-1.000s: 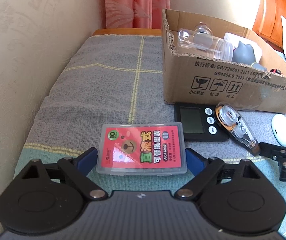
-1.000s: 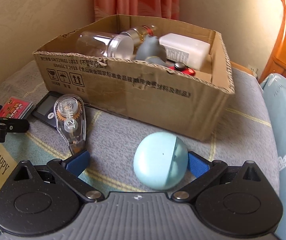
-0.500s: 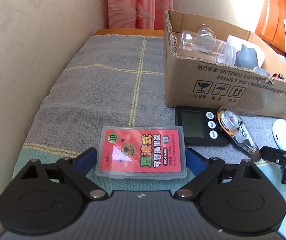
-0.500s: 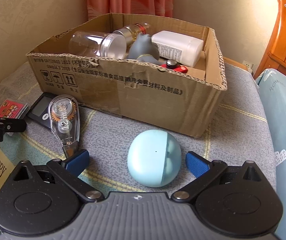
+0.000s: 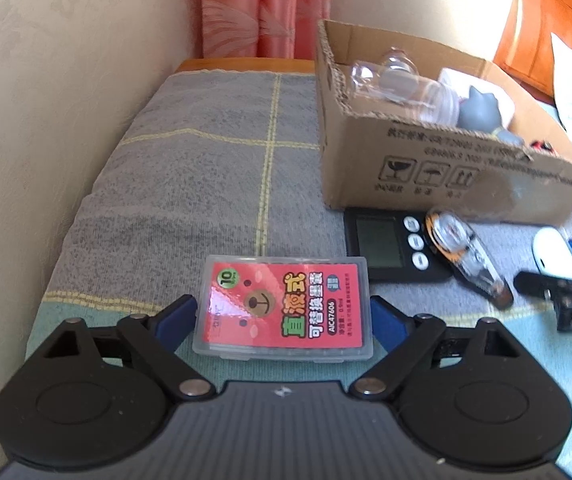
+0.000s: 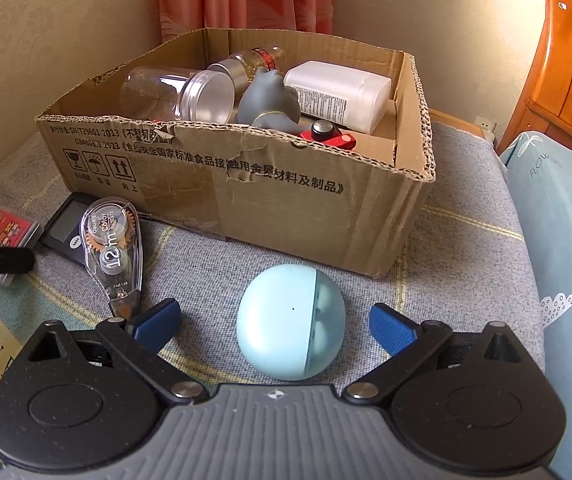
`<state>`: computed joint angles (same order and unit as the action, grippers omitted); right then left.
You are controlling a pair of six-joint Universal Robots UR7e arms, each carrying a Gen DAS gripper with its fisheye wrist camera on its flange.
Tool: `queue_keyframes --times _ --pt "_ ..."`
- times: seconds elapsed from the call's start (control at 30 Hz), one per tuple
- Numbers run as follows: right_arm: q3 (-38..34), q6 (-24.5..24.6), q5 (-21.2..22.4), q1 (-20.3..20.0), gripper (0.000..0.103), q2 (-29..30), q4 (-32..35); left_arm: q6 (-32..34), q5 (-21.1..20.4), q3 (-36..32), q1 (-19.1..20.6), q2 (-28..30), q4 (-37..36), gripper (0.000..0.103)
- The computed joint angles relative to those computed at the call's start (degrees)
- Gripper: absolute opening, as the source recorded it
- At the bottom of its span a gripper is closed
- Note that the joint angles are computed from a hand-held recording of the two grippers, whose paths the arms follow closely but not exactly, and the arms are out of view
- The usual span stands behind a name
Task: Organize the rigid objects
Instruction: 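Close right tool on light blue round case while left tool holds card pack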
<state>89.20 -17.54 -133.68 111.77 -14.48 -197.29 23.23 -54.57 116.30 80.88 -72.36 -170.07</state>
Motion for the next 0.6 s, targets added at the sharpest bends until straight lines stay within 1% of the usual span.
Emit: queue_keyframes --times 0.07,0.2,0.47,0.53,0.6 --pt "-0.19 0.21 -0.3 0.12 0.095 0.07 -0.05 0.64 -0.24 0.22 0.02 -0.63 1.2 0.091" --pt "-0.48 0.5 -0.81 0.3 0.089 0.12 -0.09 1.77 0.06 0.4 0.13 -0.28 -0.33 0.091" --pt "-1.26 1.06 -1.52 0.42 0.088 0.6 -0.21 4.31 -1.37 -1.58 0.68 0.28 2.16 0.091" --pt "-1.32 0.94 -1.64 0.42 0.085 0.68 -0.54 4.01 -1.43 -2.04 0.68 0.24 3.36 0.091" --pt "-1.37 0.91 -1.79 0.51 0.076 0.67 -0.67 3.79 -1.47 -2.25 0.66 0.2 3.93 0.091"
